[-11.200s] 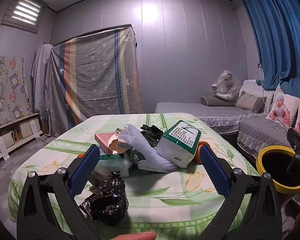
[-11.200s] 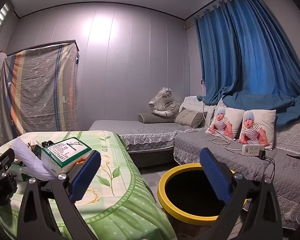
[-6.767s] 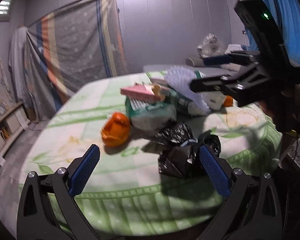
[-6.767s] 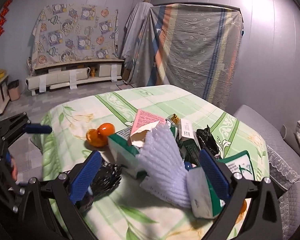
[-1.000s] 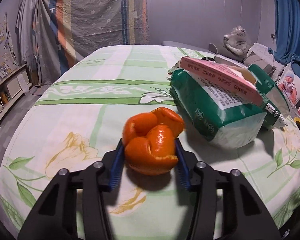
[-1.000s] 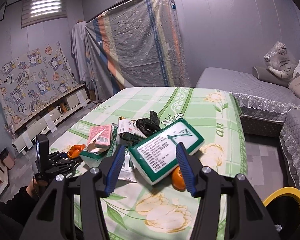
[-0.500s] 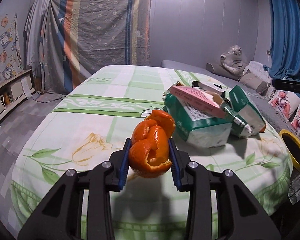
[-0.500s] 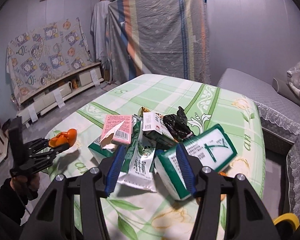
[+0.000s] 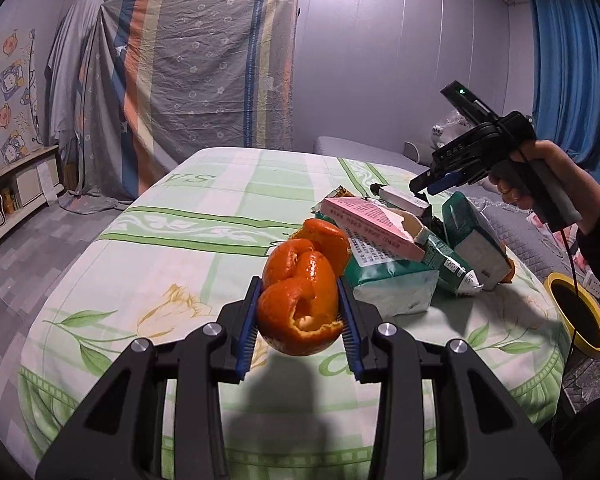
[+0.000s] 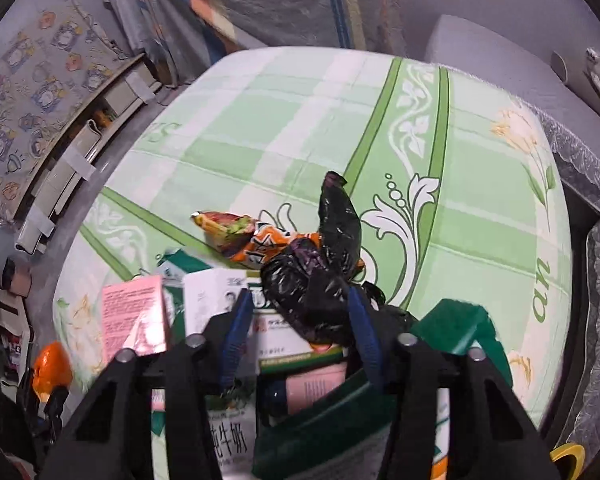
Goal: Collect trash
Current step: 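Grasp the black plastic bag with the right tool while the left tool holds the orange peel, then carry the orange peel and black bag to the yellow bin and release both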
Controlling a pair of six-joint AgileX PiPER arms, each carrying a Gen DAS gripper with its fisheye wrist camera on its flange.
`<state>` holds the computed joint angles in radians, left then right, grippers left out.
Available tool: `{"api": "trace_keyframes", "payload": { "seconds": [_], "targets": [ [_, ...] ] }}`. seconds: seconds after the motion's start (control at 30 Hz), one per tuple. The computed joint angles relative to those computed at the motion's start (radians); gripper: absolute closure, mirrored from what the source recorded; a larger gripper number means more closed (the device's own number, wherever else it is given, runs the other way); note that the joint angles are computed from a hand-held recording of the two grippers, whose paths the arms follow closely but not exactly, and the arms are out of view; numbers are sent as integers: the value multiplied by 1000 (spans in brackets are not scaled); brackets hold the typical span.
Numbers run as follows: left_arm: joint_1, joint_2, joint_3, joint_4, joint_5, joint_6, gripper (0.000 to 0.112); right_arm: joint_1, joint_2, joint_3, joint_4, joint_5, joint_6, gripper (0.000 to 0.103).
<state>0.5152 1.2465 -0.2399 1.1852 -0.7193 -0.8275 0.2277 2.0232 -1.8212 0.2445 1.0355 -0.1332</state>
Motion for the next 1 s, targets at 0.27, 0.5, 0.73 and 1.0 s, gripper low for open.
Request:
{"api": "trace_keyframes", "payload": {
  "seconds": [0.27, 0.5, 0.73, 1.0],
  "targets": [
    [-12, 18, -5, -10, 5, 3, 77, -2, 157, -188, -29, 97, 71, 62],
    [-30, 10, -13, -13, 33, -18, 77, -32, 208, -252, 26, 137, 71, 100],
    [-72, -49, -9, -23, 73, -48, 77, -84, 70, -106, 148, 48, -30, 101],
    [-174, -134, -28, -19, 148, -117, 77, -168, -168, 71, 376, 13, -219, 101]
  ]
}}
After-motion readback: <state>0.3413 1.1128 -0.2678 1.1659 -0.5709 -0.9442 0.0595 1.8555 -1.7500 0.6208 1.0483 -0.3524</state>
